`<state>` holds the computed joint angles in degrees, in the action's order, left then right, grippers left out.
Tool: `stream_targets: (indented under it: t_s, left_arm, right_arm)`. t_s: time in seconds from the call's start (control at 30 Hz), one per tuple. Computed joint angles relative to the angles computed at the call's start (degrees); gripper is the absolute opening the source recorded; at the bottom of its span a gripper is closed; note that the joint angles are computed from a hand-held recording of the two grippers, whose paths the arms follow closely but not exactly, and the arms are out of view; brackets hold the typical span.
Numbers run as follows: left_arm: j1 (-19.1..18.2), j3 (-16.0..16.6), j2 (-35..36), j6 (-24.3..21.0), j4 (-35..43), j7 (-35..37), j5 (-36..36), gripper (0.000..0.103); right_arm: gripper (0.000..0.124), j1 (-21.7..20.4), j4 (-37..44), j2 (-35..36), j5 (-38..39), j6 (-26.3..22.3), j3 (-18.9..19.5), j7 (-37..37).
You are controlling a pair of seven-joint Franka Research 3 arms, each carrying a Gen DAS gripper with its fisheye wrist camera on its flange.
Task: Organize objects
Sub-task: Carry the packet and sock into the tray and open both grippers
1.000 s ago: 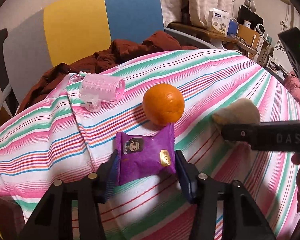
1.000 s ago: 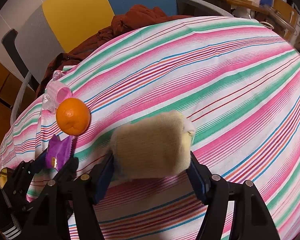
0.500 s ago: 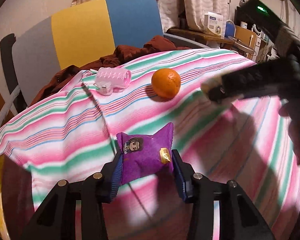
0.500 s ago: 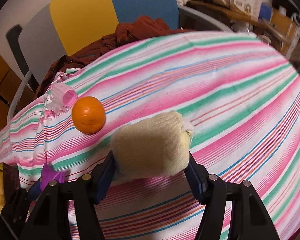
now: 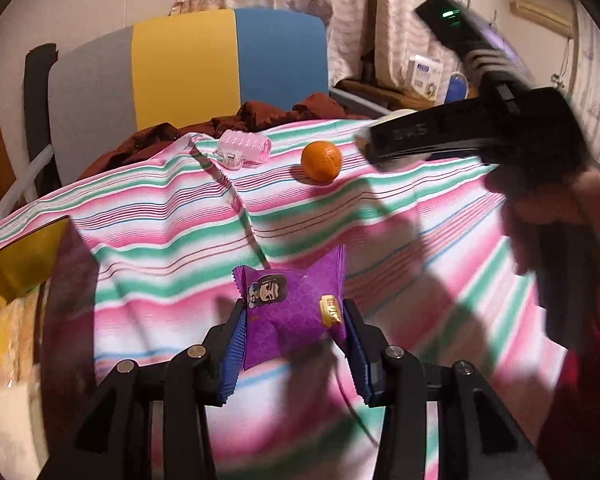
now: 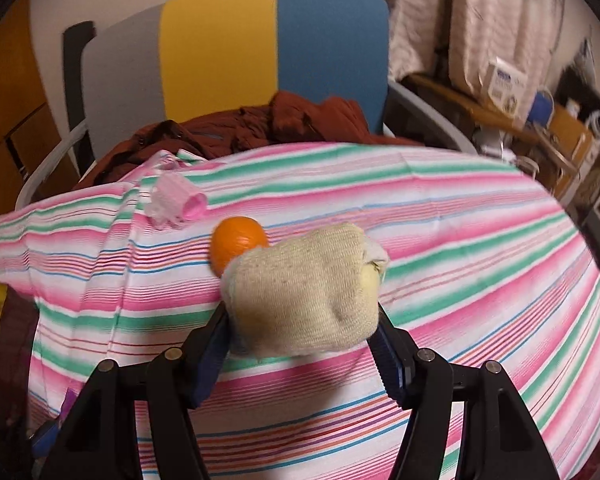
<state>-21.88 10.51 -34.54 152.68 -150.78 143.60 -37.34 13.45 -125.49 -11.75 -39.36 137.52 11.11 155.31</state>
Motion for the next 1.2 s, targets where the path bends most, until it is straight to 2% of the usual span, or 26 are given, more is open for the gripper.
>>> stream_targets:
  t_s: [0.23, 0.6, 0.9, 1.1, 1.2]
  left_arm:
    - [2.39, 3.45, -7.99, -6.42, -2.24, 1.05, 1.00, 0.045]
    - [9.38, 7.97, -11.40, -14.90, -0.11, 0.84, 0.76, 0.045]
    - [16.80, 11.67, -10.34, -16.09, 2.30, 2.09, 0.74, 0.045]
    - [20.28, 13.52, -5.79, -14.85, 5.18, 2.32, -1.08, 0.045]
    - [22.10, 13.34, -2.43, -14.32, 6.70, 2.06, -1.54, 0.045]
  right_arm:
    - [0.066, 1.45, 0.98, 0.60, -3.43, 0.67, 1.34, 0.85]
    - [0.066, 5.73, 1.15, 0.35, 3.44, 5.63, 2.97, -3.11]
    - [0.066, 11.71, 7.59, 6.35, 9.71, 11.06, 4.96, -5.72]
    - [0.066, 16.92, 15.31, 13.20, 10.41, 10.70, 3.43, -7.77]
    - [0.066, 19.46, 19.46, 16.93, 12.29, 10.10, 2.03, -9.68]
